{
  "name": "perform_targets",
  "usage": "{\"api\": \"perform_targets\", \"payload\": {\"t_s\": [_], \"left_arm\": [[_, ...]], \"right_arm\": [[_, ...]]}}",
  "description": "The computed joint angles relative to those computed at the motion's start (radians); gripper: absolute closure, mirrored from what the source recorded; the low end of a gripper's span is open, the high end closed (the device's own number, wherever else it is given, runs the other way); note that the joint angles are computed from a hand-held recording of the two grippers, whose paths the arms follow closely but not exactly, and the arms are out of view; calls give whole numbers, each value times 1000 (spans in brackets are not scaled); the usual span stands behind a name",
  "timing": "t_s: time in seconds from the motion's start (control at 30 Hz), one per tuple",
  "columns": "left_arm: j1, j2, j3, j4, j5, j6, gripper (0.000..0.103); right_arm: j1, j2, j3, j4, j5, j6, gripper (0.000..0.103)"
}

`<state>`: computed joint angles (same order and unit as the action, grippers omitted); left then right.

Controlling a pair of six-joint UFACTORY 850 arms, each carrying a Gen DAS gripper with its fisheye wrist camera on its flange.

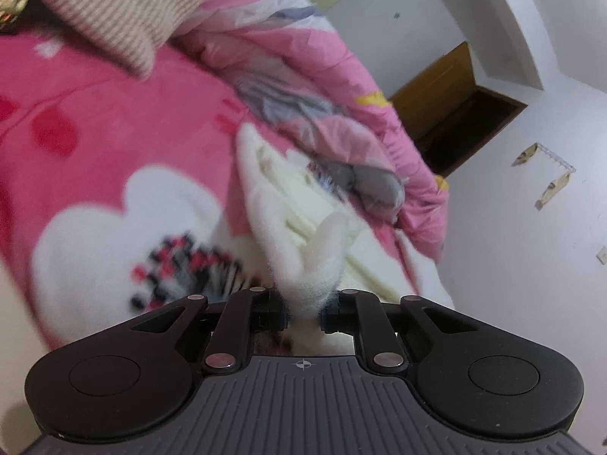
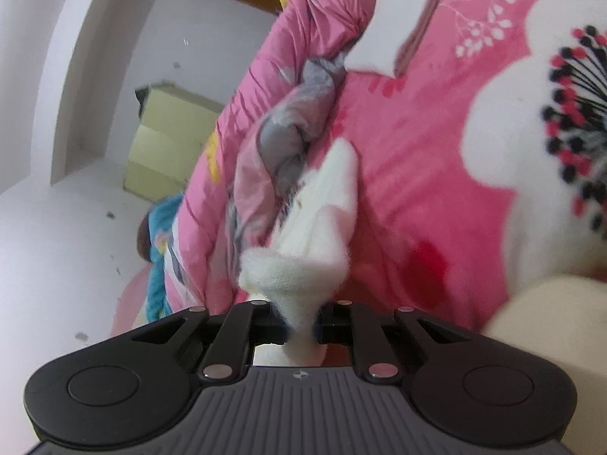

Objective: Fold clothes

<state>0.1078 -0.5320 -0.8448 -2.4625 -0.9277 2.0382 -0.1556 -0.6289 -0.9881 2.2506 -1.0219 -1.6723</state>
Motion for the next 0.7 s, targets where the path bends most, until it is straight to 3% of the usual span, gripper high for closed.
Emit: {"api": "perform_targets", "payload": {"t_s": [0.07,0.13,0.23,0.3,0.37,0.43,0.53,0.7], "left_arm": [[6,-13,-11,43,41,-36,85],[12,-29,-35,90,92,-69,76],[27,-11,-23,90,105,-15,62],[37,15,4,39,99,65,51],[53,43,35,-38,69,143,41],[59,59,46,-76,40,203,38],[49,60,18,-53,45,264,34],[-7,13,-101,77,141,308,34]], "right_arm": [[6,2,-25,-59,121,31,83],[16,3,-70,-163,259,90,83],[31,44,-73,-179,366,24,61],[47,88,-55,-101,468,-116,55],[59,122,-24,60,520,-297,48],[62,148,3,219,528,-458,47],[54,154,24,252,450,-492,47],[83,117,-31,80,405,-422,47]]}}
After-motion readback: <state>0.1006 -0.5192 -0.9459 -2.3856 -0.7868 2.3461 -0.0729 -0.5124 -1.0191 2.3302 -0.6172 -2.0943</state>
